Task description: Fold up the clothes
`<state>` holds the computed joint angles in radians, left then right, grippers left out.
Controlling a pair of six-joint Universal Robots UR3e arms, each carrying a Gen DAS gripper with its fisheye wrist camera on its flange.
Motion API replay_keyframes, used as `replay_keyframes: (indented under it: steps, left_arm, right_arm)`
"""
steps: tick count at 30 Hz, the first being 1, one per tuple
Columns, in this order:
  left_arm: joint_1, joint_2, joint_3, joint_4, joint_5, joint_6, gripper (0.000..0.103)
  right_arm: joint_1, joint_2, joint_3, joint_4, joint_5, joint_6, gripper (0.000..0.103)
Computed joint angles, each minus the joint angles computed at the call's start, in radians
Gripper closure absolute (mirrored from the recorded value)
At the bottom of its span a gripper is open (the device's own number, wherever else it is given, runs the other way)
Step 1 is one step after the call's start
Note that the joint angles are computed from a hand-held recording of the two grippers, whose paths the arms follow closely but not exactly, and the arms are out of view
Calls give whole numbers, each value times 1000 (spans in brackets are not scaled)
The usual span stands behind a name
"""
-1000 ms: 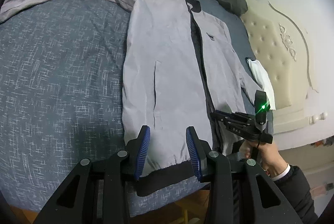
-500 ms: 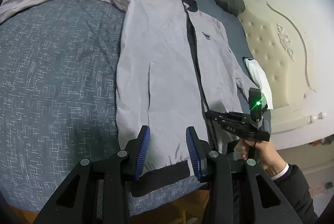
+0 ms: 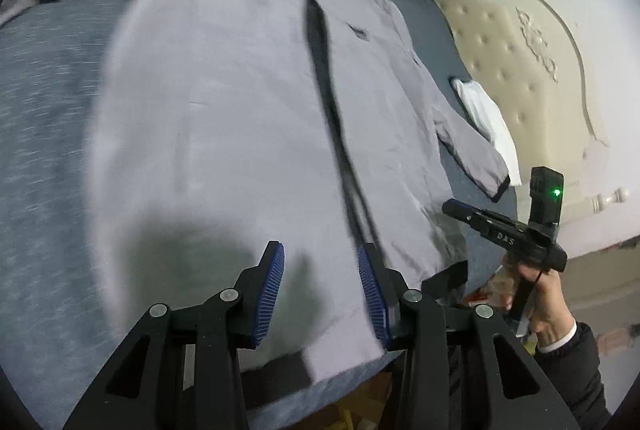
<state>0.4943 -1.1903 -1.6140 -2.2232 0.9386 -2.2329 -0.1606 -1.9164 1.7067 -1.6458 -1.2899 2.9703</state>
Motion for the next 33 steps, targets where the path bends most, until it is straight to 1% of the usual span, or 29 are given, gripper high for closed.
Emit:
replay_keyframes:
  steps: [1, 3, 7, 8, 10, 12, 15, 17, 18, 19, 20, 21, 28, 33]
  left_arm:
    - [-62, -10, -27, 75, -10, -64, 62]
    - [-174, -38, -69, 214, -20, -181, 62]
    - [-356, -119, -109, 448, -19, -380, 62]
    - [-397, -139, -114, 505, -11, -425, 64]
    - [-465, -174, -125, 606, 5, -497, 79]
    - [-497, -200, -131, 646, 2, -533, 82]
    - [-517, -221, -140, 663, 0, -552, 83]
    - [-529, -226, -148, 679, 5, -562, 83]
    - [-534, -228, -152, 687, 8, -567, 86]
    - [-540, -231, -156, 695, 11, -571, 96]
    - [-546, -233, -160, 703, 14, -576, 100]
    - [-545, -235, -163, 703, 13, -576, 101]
    - [-524, -231, -167, 686, -10, -561, 103]
    - [-491, -212, -163, 658, -14, -527, 103]
  right_arm:
    - [-38, -24, 13, 24, 2, -29, 73]
    - [-116, -75, 38, 70, 3, -96, 73]
    - [-243, -150, 72, 153, 3, -208, 73]
    - [-279, -167, 82, 177, 6, -240, 73]
    - [-357, -203, 108, 216, 16, -317, 73]
    - [-431, -238, 133, 254, 26, -381, 73]
    - [-540, -264, 155, 324, 64, -457, 73]
    - [-547, -268, 171, 317, 68, -458, 72]
    - [-554, -278, 178, 320, 68, -466, 72]
    - [-551, -282, 184, 314, 67, -467, 72]
    - [-544, -283, 189, 305, 66, -464, 72]
    - [-537, -286, 194, 299, 67, -459, 72]
    - [-521, -262, 213, 268, 88, -420, 72]
    - [-590, -275, 207, 317, 115, -447, 72]
